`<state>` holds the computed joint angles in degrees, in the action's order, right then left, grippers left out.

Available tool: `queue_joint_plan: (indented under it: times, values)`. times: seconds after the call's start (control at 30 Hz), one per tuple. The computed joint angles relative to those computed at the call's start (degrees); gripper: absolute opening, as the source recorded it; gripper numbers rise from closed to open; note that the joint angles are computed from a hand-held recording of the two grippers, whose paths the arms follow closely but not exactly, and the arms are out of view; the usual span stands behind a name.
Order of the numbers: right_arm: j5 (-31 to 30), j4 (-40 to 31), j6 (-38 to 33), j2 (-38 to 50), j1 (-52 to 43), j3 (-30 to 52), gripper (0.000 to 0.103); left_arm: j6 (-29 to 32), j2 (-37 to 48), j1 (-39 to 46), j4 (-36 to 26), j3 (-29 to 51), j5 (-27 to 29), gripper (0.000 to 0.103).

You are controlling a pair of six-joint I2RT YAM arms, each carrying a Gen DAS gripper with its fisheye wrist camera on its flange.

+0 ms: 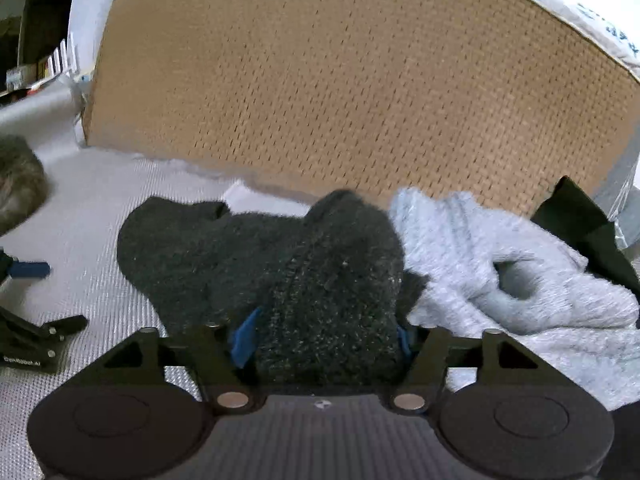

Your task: Fold clothes

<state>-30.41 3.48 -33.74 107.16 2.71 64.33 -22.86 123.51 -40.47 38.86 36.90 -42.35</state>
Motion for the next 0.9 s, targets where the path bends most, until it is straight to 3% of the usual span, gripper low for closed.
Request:
queue_joint_plan:
  times: [0.07, 0.17, 0.4, 0.6, 0.73, 0.83, 0.9]
  values:
    - [1.33, 3.51, -0.79, -1.49, 1.22, -3.18, 0.039, 0.00, 0.11, -0.15, 0.02, 0.04, -0.24, 0.095]
    - [1.55, 7.00, -0.92, -3.71, 2.28, -5.71, 0.029, -0.04, 0.26, -0.30, -0.02, 0.18, -0.46, 0.095]
    - [3.46, 10.76, 0.16, -3.92, 4.87, -0.08, 0.022, -0.57, 0.54, -1.00, -0.17, 0.24, -1.10, 0.095]
    - [8.41, 10.89, -4.32, 1.08, 9.25, 11.63, 0.021, 0.06, 0.51, -0.64, 1.24, -0.58, -0.61, 0.096]
    - [10.33, 9.04, -3.58, 5.86, 11.05, 20.85, 0.020, 0.49, 0.44, -0.20, 1.85, -0.83, -0.13, 0.096]
    - [11.95, 2.85, 0.72, 11.36, 11.37, 30.98, 0.021, 0.74, 0.42, 0.07, 2.05, -0.83, 0.17, 0.096]
    - [14.14, -6.69, 4.13, 17.60, 11.69, 41.22, 0.027, 0.86, 0.43, 0.14, 1.91, -0.64, 0.24, 0.096]
